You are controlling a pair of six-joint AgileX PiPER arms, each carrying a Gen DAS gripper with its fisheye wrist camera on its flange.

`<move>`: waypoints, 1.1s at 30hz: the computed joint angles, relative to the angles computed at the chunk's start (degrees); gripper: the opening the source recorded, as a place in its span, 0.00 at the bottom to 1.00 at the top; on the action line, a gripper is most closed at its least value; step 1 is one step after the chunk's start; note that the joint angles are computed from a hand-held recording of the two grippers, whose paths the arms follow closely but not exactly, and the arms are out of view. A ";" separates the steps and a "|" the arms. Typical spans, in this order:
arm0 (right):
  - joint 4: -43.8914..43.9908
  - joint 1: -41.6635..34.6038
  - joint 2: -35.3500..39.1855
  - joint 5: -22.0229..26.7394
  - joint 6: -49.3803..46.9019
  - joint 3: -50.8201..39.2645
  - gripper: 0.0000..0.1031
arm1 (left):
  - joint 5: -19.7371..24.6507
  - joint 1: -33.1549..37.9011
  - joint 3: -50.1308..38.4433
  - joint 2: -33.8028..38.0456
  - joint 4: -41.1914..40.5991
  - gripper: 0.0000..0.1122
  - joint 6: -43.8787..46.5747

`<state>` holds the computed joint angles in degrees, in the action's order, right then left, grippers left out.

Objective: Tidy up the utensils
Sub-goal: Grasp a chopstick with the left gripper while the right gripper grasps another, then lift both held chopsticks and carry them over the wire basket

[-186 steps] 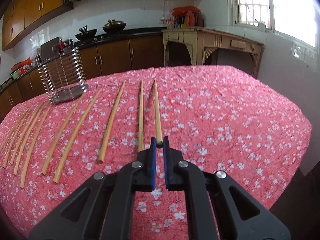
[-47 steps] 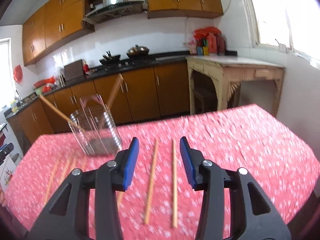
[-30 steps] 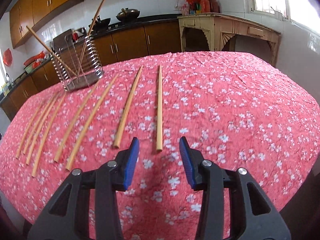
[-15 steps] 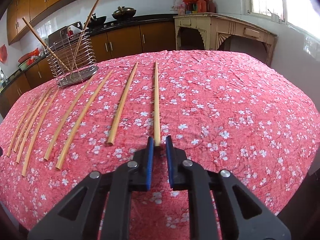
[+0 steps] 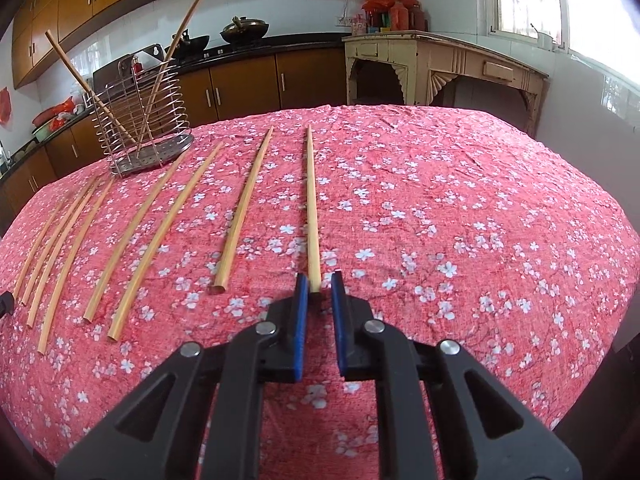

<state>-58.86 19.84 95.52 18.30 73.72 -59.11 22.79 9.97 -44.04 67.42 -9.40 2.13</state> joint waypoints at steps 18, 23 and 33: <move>-0.17 -0.94 -0.89 -1.30 0.03 0.74 0.07 | 4.30 8.12 -0.67 -0.58 -17.07 0.06 20.98; -3.85 -0.34 -2.04 0.11 3.16 0.86 0.07 | 5.21 10.14 -1.66 -1.48 -18.72 0.06 24.40; -9.78 0.25 -7.76 3.27 5.95 -1.13 0.07 | 6.32 15.73 -7.38 -2.95 -23.87 0.06 31.45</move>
